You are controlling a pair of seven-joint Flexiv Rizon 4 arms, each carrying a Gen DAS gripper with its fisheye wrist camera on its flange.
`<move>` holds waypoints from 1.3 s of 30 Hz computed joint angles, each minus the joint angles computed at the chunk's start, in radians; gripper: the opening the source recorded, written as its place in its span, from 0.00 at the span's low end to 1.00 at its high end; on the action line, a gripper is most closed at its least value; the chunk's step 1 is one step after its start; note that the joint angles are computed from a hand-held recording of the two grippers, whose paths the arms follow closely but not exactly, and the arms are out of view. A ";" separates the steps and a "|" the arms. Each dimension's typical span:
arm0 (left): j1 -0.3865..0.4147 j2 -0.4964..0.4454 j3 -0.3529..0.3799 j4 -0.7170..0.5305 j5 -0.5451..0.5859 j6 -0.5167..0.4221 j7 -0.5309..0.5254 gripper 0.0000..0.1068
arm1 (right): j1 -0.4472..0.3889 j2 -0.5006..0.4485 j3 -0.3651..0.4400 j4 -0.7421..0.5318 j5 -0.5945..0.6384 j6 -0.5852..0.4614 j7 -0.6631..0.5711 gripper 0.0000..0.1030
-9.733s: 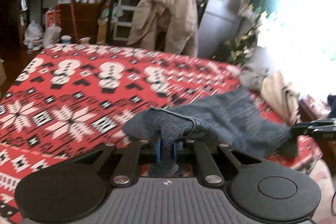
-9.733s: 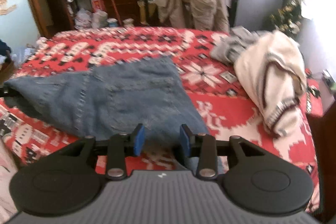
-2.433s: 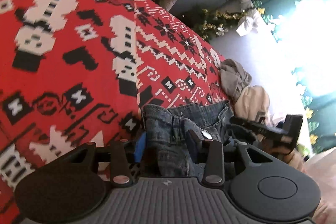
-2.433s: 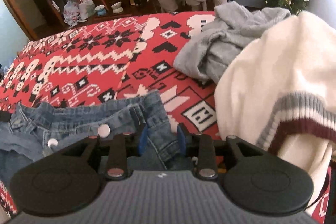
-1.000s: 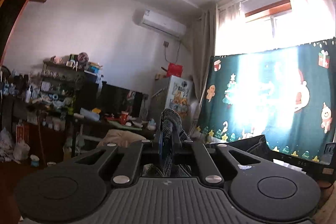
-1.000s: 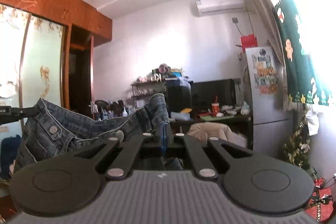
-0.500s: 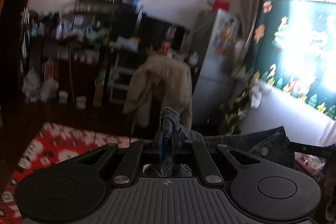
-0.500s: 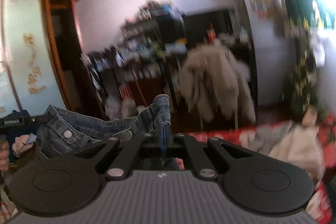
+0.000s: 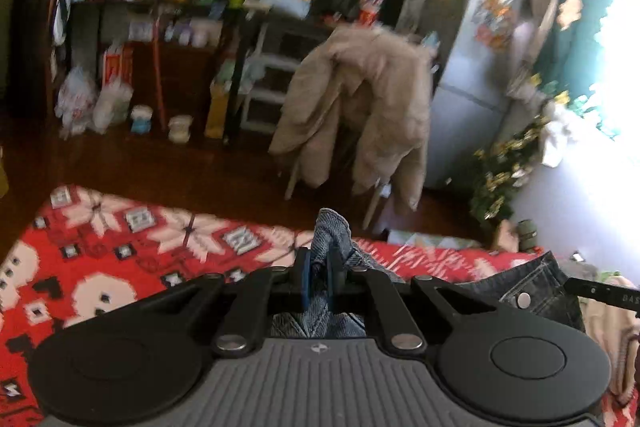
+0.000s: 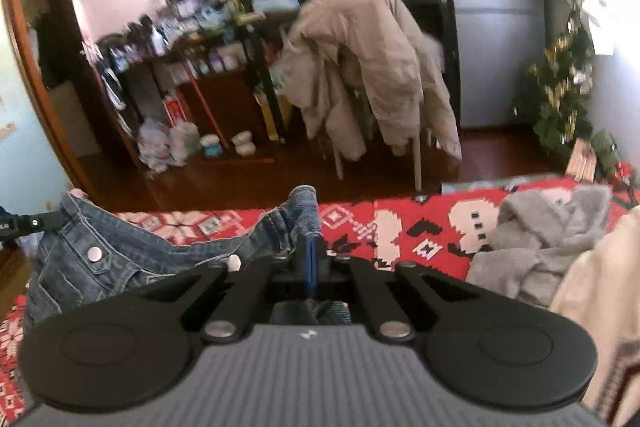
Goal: Fold clothes
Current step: 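Lift the jeans by the waistband with both grippers and swing them up, then lay the jeans flat on the bedspread and open both grippers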
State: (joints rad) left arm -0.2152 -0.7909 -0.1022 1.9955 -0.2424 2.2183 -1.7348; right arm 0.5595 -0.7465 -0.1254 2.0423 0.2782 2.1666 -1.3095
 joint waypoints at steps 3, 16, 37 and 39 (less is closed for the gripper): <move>0.003 -0.042 0.002 -0.047 -0.018 -0.070 0.008 0.07 | -0.003 -0.080 -0.029 -0.087 -0.025 -0.074 0.012 0.00; -0.058 0.016 0.036 0.058 -0.070 -0.074 0.005 0.45 | 0.151 -0.076 -0.152 0.018 0.032 -0.041 -0.044 0.20; -0.334 -0.120 0.083 0.211 -0.172 0.252 0.136 0.85 | 0.253 0.003 0.101 0.332 0.260 0.184 -0.057 0.28; -0.395 -0.131 0.099 0.195 -0.257 0.239 0.244 0.93 | 0.251 0.004 0.111 0.340 0.264 0.194 -0.046 0.28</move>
State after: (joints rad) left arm -0.6100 -0.9219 -0.0030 2.1908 -0.4990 2.4568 -1.4908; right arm 0.8101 -0.7427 -0.0141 2.3826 0.5427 2.3610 -1.3554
